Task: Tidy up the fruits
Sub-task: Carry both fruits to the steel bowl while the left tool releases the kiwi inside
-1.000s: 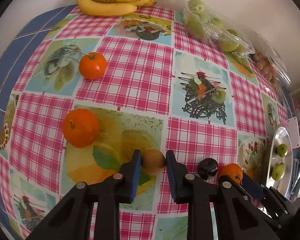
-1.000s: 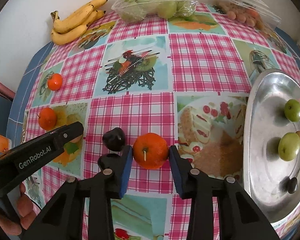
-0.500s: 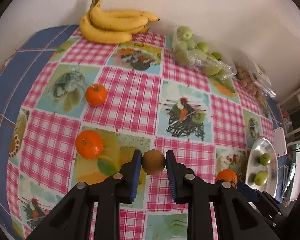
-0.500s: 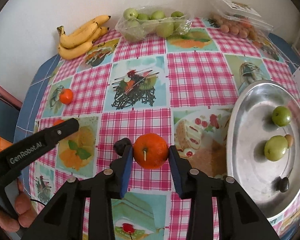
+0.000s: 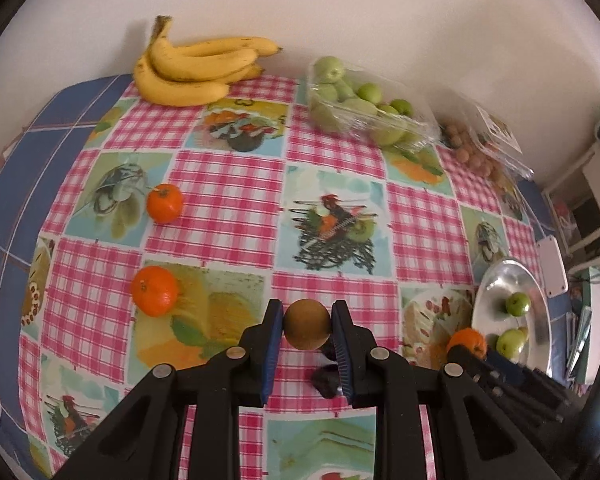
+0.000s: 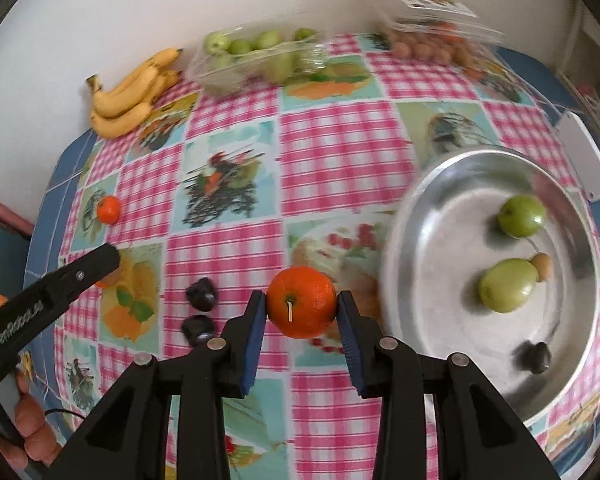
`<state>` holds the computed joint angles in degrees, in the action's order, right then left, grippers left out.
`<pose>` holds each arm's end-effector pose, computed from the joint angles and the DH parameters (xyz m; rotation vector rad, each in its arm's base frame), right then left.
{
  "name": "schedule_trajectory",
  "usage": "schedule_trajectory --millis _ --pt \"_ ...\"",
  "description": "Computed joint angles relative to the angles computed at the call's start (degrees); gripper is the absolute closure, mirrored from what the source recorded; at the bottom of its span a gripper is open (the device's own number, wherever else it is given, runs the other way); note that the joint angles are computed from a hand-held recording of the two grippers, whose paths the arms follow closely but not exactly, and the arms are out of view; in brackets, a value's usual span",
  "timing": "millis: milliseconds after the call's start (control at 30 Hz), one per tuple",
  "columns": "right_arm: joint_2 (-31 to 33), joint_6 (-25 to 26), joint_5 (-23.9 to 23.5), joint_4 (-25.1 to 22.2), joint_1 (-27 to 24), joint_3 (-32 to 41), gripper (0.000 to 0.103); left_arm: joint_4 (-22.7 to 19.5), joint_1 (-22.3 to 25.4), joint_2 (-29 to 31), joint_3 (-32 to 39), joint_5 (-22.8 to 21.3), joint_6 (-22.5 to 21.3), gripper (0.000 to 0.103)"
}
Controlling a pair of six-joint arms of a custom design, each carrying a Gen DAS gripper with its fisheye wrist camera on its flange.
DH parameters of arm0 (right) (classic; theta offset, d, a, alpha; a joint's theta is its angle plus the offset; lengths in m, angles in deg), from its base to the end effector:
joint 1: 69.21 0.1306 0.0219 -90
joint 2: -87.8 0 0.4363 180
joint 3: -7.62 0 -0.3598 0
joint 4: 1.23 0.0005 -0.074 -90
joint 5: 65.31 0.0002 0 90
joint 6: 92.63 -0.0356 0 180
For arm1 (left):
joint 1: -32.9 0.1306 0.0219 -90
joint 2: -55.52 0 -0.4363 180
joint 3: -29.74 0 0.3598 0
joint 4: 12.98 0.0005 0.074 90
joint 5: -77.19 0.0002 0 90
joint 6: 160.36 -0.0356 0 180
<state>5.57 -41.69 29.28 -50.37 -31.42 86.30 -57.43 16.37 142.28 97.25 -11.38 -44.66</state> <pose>0.3666 0.2800 0.3435 0.0523 2.7841 0.2454 0.3690 -0.1110 0.3492 -0.2088 2.7024 -0.2597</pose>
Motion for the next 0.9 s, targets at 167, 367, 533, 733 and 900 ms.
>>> schedule_trajectory --millis 167,367,533,733,900 --pt "-2.7 -1.9 1.3 -0.9 -2.8 -2.8 0.066 -0.6 -3.9 1.2 1.0 -0.6 -0.3 0.076" --pt "-6.2 -3.8 3.4 -2.3 -6.0 -5.8 0.066 -1.3 -9.6 3.0 2.7 -1.4 -1.1 0.076" --pt "-9.1 -5.9 4.3 -3.1 -9.1 -8.4 0.066 -1.7 -14.5 4.6 4.3 -1.7 -2.2 0.076" --pt "-12.1 -7.6 4.4 -3.3 -12.2 -11.0 0.065 -2.1 -20.2 6.5 6.0 -4.1 -4.2 0.076" --pt "-14.0 -8.6 4.5 -3.5 -13.5 -12.6 0.065 -1.2 -23.4 7.8 6.6 -4.2 -5.7 0.076"
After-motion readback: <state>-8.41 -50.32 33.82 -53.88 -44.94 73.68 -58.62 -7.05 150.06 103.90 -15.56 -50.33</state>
